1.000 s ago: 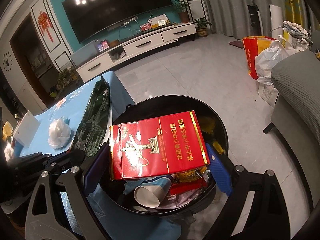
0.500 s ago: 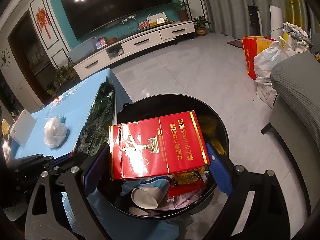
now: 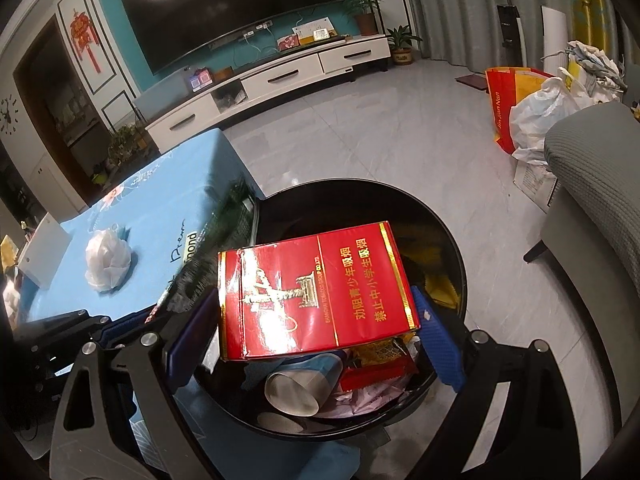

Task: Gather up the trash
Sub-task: 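Open both tools to drop the red box and green wrapper into the bin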

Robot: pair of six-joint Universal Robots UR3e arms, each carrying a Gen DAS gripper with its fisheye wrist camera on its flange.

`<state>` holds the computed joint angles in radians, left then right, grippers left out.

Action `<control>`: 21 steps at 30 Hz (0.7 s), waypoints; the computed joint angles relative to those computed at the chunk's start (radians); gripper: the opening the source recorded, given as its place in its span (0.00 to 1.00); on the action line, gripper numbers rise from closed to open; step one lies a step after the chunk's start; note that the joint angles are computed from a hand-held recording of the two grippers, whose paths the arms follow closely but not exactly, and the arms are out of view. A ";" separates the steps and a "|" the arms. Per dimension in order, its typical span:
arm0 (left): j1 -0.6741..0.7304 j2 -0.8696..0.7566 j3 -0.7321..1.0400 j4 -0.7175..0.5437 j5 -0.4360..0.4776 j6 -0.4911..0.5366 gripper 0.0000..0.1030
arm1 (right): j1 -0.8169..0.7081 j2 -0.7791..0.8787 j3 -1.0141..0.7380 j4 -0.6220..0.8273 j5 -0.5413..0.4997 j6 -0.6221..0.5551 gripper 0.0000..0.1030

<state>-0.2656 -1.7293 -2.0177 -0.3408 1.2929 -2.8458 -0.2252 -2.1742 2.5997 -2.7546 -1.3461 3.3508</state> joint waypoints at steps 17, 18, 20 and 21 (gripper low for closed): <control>0.030 0.065 -0.050 0.007 -0.035 -0.006 0.46 | 0.053 0.027 -0.051 0.053 -0.054 0.054 0.94; 0.034 0.073 -0.055 0.006 -0.039 -0.006 0.47 | 0.059 0.025 -0.056 0.059 -0.060 0.059 0.94; 0.042 0.092 -0.067 0.005 -0.045 -0.006 0.48 | 0.070 0.015 -0.060 0.065 -0.066 0.067 0.94; 0.047 0.100 -0.073 0.003 -0.050 -0.003 0.49 | 0.076 0.009 -0.063 0.070 -0.071 0.072 0.94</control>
